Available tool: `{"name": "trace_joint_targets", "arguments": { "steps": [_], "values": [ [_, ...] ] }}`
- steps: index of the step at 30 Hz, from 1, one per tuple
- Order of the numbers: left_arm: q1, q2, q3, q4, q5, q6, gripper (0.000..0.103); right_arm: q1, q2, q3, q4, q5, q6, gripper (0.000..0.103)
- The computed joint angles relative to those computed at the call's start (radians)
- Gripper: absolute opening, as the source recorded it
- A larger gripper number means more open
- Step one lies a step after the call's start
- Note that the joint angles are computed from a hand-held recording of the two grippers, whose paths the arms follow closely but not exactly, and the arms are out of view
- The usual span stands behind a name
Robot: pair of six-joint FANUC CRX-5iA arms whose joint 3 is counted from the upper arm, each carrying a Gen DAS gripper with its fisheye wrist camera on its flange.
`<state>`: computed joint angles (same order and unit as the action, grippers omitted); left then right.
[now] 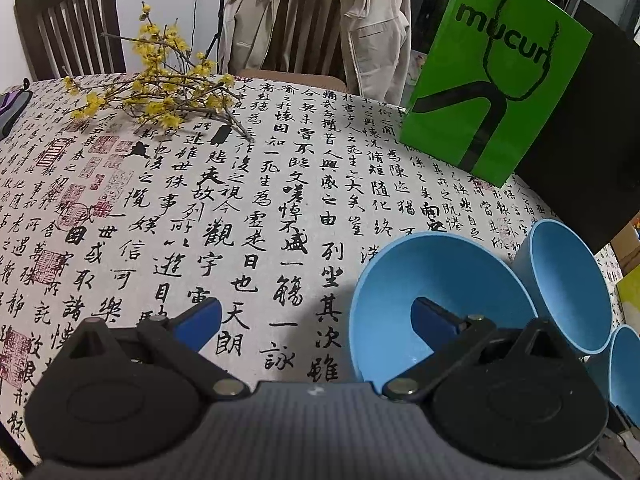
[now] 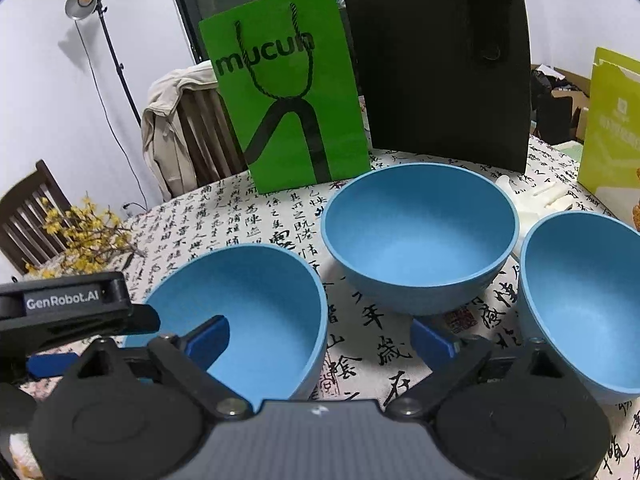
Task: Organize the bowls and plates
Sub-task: 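Close both grippers on the rim of the blue bowl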
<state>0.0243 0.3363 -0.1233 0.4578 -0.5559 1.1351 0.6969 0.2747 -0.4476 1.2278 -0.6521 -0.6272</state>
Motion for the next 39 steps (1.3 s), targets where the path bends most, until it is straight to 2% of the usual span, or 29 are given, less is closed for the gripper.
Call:
{"name": "trace_joint_targets", "arguments": {
  "steps": [2, 7, 10, 15, 17, 21, 29, 33, 35, 39],
  "values": [
    [-0.002, 0.007, 0.008, -0.012, -0.005, 0.009, 0.103, 0.003, 0.011, 0.011, -0.017, -0.007, 0.019, 0.089],
    [-0.008, 0.015, 0.007, 0.003, 0.001, -0.019, 0.102, -0.004, 0.021, 0.014, -0.012, 0.003, 0.015, 0.084],
    [-0.010, 0.024, 0.002, 0.029, 0.007, -0.031, 0.102, 0.002, 0.032, 0.029, -0.041, -0.004, 0.045, 0.070],
    [-0.017, 0.031, 0.008, 0.006, 0.023, -0.022, 0.102, 0.005, 0.052, 0.047, -0.063, -0.016, 0.071, 0.061],
    [-0.017, 0.036, 0.008, 0.015, 0.023, -0.026, 0.099, 0.001, 0.052, 0.044, -0.053, -0.007, 0.055, 0.054],
    [-0.017, 0.049, 0.019, 0.014, 0.007, -0.029, 0.091, -0.010, 0.050, 0.034, -0.030, 0.018, 0.031, 0.049],
    [-0.018, 0.043, -0.001, 0.043, 0.021, -0.085, 0.077, -0.025, 0.057, 0.034, -0.046, 0.059, 0.010, 0.030],
    [-0.019, 0.039, -0.016, 0.075, 0.027, -0.130, 0.063, -0.038, 0.062, 0.029, -0.040, 0.094, -0.009, 0.023],
    [-0.020, 0.036, -0.022, 0.075, 0.036, -0.141, 0.053, -0.037, 0.066, 0.033, -0.047, 0.095, -0.001, 0.017],
    [-0.023, 0.030, -0.039, 0.100, 0.056, -0.181, 0.035, -0.039, 0.065, 0.026, -0.017, 0.093, -0.027, 0.013]
  ]
}}
